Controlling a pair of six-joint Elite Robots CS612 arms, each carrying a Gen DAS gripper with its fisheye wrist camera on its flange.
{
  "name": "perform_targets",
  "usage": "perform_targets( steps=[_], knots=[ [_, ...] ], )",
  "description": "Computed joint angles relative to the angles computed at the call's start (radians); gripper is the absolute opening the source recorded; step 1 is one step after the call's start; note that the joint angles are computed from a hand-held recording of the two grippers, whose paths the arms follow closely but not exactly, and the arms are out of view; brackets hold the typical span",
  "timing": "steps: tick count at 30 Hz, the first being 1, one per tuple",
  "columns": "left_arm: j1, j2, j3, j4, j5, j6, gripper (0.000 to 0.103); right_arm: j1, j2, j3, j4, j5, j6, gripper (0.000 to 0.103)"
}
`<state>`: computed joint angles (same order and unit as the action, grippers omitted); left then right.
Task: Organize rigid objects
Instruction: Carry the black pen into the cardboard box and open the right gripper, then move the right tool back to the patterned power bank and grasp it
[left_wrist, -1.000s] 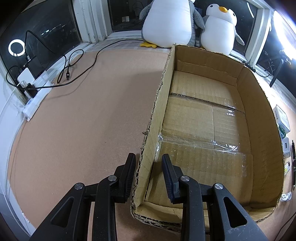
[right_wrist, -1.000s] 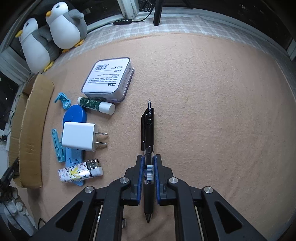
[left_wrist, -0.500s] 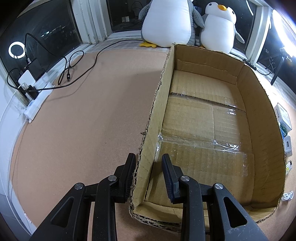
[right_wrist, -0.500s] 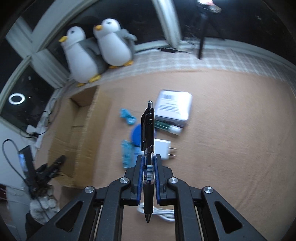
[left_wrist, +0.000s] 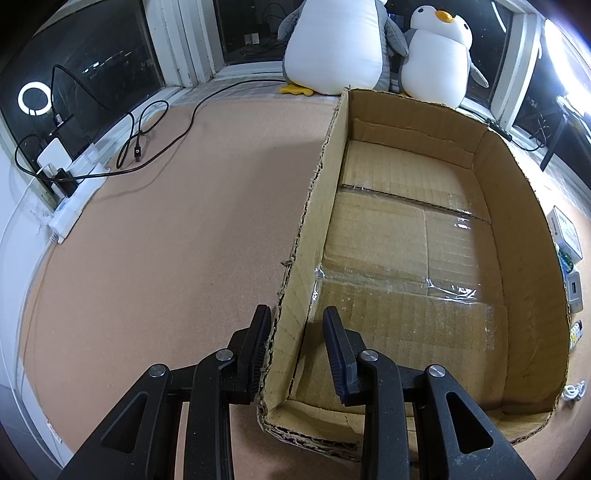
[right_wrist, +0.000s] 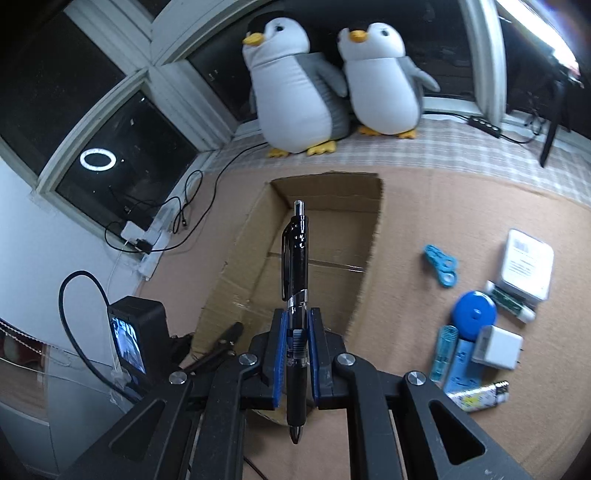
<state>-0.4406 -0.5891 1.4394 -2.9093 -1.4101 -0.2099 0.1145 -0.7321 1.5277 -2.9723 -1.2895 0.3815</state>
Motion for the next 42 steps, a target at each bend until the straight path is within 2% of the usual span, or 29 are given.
perform_targets(
  steps=[4, 9, 21, 25, 30, 36, 42],
  knots=[
    [0.000, 0.001, -0.001, 0.000, 0.000, -0.001, 0.032, 0.004, 0.035, -0.049, 0.033, 0.024, 0.004, 0.010],
    [0.000, 0.001, -0.001, 0.001, 0.002, 0.000, 0.032, 0.009, 0.067, -0.091, 0.073, 0.015, 0.012, 0.010],
    [-0.001, 0.002, -0.003, 0.000, 0.008, 0.006, 0.032, 0.013, 0.094, -0.127, 0.133, 0.006, 0.004, 0.011],
    [-0.001, 0.002, -0.003, 0.002, 0.010, 0.006, 0.032, 0.011, 0.091, -0.116, 0.115, 0.003, 0.015, 0.030],
    [-0.002, 0.003, -0.006, 0.005, 0.015, 0.010, 0.032, -0.001, 0.067, -0.067, 0.058, 0.012, 0.036, 0.030],
    [-0.006, 0.003, -0.006, 0.003, 0.025, 0.013, 0.032, -0.027, 0.008, 0.043, -0.038, 0.003, 0.064, 0.030],
    [-0.009, 0.003, -0.003, 0.000, 0.033, 0.014, 0.032, -0.058, -0.067, 0.170, -0.107, -0.063, 0.070, 0.030]
  ],
)
